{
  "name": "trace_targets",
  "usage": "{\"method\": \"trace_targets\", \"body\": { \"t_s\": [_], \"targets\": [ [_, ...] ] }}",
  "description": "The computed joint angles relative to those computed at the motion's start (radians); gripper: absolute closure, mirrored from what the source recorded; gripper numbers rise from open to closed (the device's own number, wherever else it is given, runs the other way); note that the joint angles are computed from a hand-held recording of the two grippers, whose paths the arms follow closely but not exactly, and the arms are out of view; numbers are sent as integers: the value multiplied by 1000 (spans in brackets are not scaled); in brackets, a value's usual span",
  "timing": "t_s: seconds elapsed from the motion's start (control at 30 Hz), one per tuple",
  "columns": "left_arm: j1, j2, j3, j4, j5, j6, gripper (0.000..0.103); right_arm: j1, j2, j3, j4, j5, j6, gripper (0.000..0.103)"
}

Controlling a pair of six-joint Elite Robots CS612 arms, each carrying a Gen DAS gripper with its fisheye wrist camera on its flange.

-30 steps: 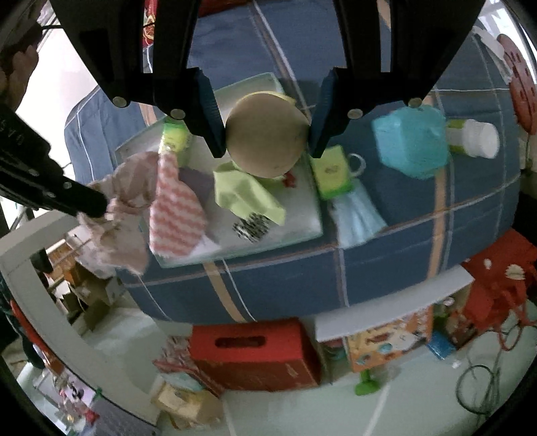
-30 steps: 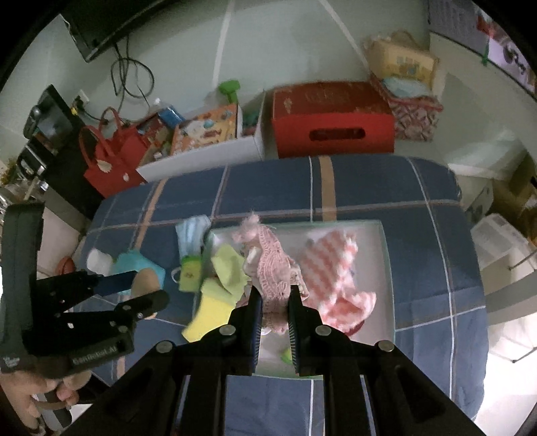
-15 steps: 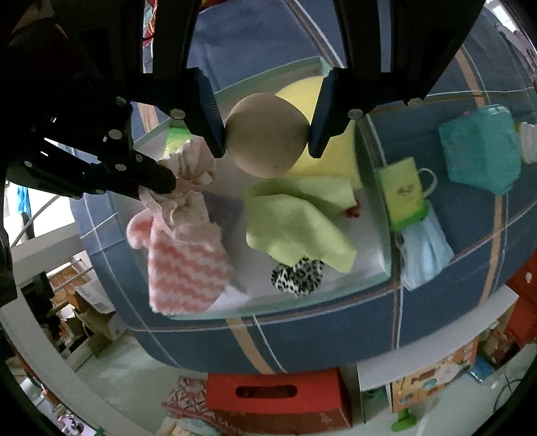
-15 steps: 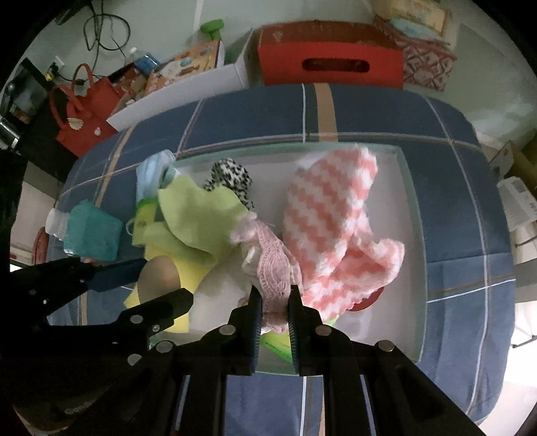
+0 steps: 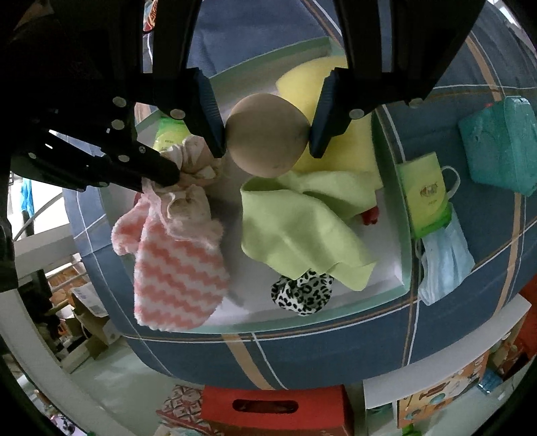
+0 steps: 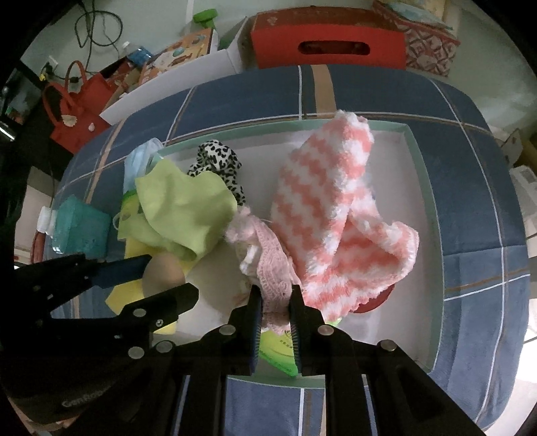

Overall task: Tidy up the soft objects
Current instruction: 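Open both tools to drop puff ball and scrunchie into the tray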

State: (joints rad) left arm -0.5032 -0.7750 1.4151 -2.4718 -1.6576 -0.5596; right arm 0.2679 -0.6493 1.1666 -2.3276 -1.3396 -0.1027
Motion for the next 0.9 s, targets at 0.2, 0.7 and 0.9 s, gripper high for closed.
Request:
{"method": "trace_targets", "body": {
  "t_s": [0.2,0.7,0.9],
  "targets": [
    [2,-17,11,-8,0,-17,48,6,-13,13,-11,-19,-7,85],
    [19,-72,67,-43,45,-30,41,11,-31,25,-26,-39,-20,81],
    [24,-75,68,-40,59,-53,16,13,-36,24,-42,-47,-14,37]
  ]
}}
